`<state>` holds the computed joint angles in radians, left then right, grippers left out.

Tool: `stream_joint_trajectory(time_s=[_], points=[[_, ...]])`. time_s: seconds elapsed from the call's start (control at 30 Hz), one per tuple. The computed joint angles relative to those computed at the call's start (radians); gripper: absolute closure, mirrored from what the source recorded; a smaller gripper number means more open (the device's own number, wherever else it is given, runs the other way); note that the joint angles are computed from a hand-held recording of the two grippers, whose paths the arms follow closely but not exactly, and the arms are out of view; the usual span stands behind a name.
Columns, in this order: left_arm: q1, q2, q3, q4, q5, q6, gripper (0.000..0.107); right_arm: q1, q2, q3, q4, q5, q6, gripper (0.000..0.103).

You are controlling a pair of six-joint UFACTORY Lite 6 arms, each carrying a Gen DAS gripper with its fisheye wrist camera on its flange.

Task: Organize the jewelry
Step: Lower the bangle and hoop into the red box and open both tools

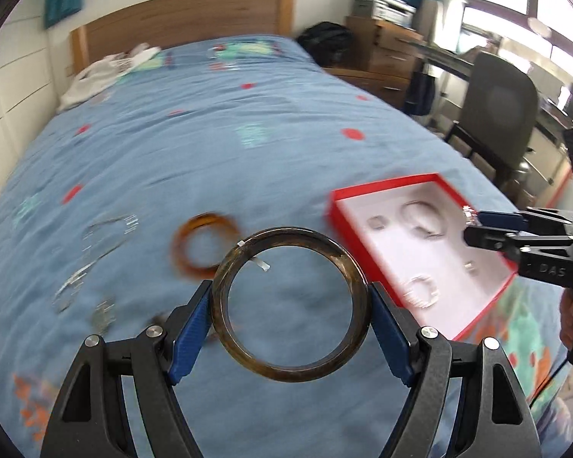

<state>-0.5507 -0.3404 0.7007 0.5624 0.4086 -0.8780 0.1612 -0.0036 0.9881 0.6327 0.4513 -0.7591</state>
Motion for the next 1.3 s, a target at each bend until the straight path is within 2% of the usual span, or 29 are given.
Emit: stream_joint_trajectory(time_s=[0.13, 0.27, 0.5, 0.67, 0.77, 0.83, 0.93, 1.3], points=[[-0.074, 0.251, 0.186, 0.071, -0.045, -0.077, 0.029, -0.130, 0.112, 0.095, 0.089, 0.091, -0.227, 0.066], [-0.110, 0.477, 0.371, 0.039, -0.069, -0.026, 0.029, -0.192, 0.254, 0.225, 0.110, 0.164, -0.367, 0.066], [-0.141, 0.701, 0.537, -0.038, -0.081, 0.073, 0.029, -0.204, 0.495, 0.457, 0.088, 0.208, -0.449, 0.066], [-0.152, 0.783, 0.595, -0.033, -0.070, 0.123, 0.029, -0.180, 0.641, 0.615, 0.026, 0.247, -0.450, 0.066], [-0.142, 0.831, 0.640, -0.091, -0.067, 0.208, 0.029, -0.149, 0.697, 0.670, -0.045, 0.242, -0.430, 0.066], [-0.145, 0.866, 0.668, -0.064, -0.045, 0.219, 0.029, -0.136, 0.726, 0.694, -0.083, 0.249, -0.422, 0.066], [-0.147, 0.879, 0.665, -0.025, -0.048, 0.228, 0.029, -0.134, 0.738, 0.698, -0.091, 0.247, -0.448, 0.066], [-0.134, 0.859, 0.643, -0.057, -0.069, 0.307, 0.028, -0.135, 0.737, 0.709, -0.122, 0.259, -0.439, 0.065]])
